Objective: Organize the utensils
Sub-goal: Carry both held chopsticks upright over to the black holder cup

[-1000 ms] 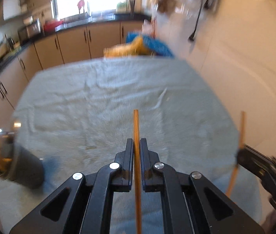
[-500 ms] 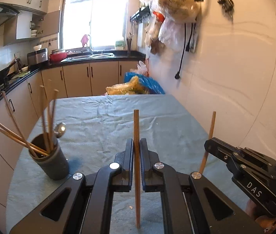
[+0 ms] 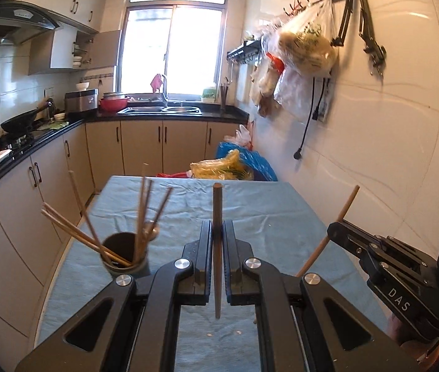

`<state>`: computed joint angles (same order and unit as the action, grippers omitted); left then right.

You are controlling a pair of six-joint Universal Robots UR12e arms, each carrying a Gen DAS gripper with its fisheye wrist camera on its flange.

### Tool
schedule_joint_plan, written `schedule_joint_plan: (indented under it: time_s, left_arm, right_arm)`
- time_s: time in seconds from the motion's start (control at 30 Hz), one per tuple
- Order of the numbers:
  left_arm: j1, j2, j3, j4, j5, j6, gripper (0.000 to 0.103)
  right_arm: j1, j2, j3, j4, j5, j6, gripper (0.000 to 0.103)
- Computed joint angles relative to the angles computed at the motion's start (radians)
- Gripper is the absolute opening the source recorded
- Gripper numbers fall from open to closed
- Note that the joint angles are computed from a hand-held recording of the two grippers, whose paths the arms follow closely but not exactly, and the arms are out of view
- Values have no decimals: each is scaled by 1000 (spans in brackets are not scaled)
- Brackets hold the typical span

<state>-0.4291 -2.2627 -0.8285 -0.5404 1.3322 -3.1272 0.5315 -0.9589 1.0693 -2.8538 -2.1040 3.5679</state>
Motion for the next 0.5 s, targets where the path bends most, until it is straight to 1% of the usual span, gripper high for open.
schedule_joint_plan:
  time_s: [0.2, 0.27, 0.5]
  left_arm:
    - [23, 33, -39, 4, 2, -13, 6]
    - [30, 44, -50, -1, 3, -5, 6]
    - [49, 74, -83, 23, 42, 7, 6]
  right_arm:
    - [9, 26, -50, 7, 23, -33, 7]
    - [13, 32, -62, 6, 37, -44, 7]
    - [19, 67, -139, 15, 85, -84, 7]
